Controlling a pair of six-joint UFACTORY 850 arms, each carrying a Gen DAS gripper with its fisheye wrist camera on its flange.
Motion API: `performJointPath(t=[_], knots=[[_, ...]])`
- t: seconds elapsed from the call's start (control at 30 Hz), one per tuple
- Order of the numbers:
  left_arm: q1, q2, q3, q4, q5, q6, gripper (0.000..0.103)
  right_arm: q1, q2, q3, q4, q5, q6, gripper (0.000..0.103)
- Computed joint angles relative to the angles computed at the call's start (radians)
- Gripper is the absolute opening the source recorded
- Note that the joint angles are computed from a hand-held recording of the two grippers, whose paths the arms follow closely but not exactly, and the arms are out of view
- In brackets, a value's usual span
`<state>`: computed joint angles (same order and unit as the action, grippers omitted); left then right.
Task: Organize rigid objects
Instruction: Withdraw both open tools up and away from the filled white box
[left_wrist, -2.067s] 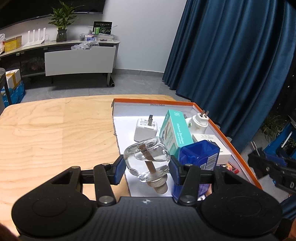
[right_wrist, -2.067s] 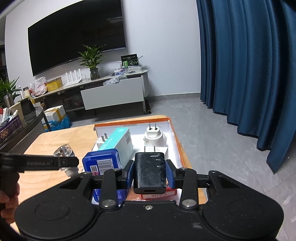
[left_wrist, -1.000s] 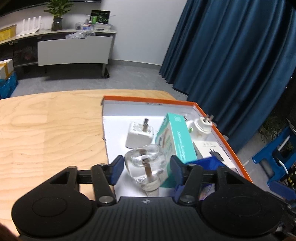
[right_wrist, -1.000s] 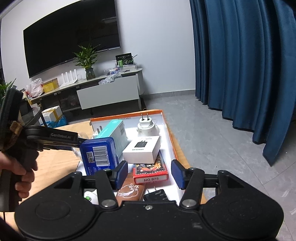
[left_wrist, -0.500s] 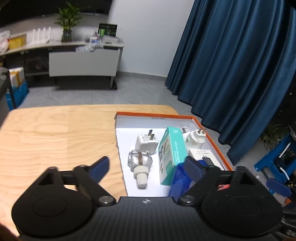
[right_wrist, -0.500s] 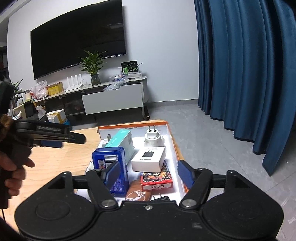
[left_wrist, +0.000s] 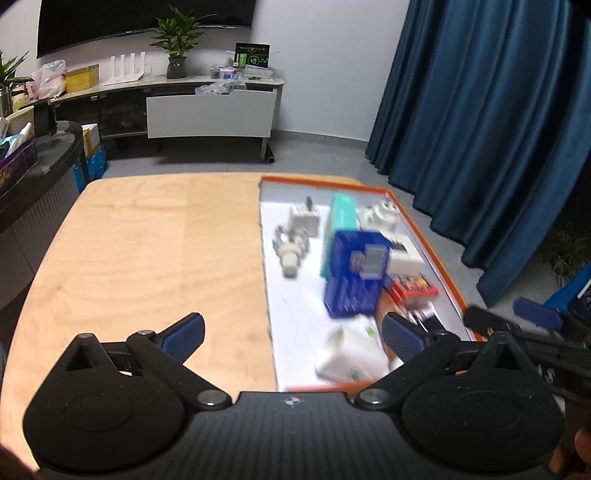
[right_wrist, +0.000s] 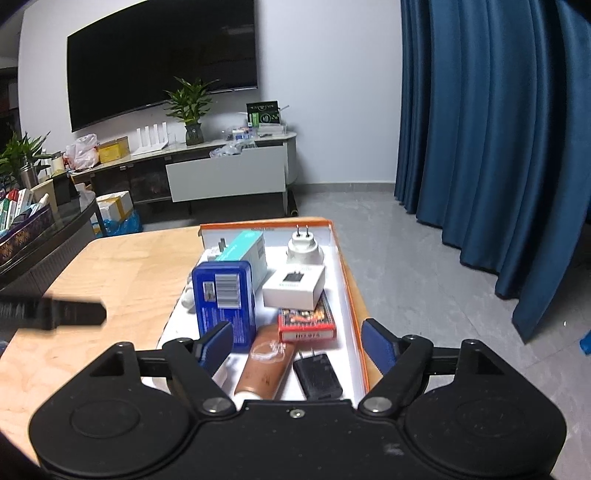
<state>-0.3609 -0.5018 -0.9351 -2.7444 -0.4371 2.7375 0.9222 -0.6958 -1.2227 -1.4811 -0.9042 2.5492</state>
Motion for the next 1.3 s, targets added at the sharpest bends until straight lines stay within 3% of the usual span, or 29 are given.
performJointPath(t=[0.13,0.2,0.37,1.3], knots=[[-0.038,0.017,0.033,-0.106,0.008,0.13,0.103,0.01,0.001,0.0,0.039,0.007,-0.032,0.093],[-0.045,0.029,0.064,-0.106,-0.029,0.15,0.103,0.014,0.0,-0.001,0.054,0.009,-0.043,0.093],[-0.069,0.028,0.081,-0.199,-0.033,0.218,0.103,0.014,-0.001,0.001,0.077,0.019,-0.049,0.093],[-0.08,-0.007,0.064,-0.215,0.001,0.195,0.103,-0.001,-0.03,-0.03,0.119,0.056,-0.107,0.093]])
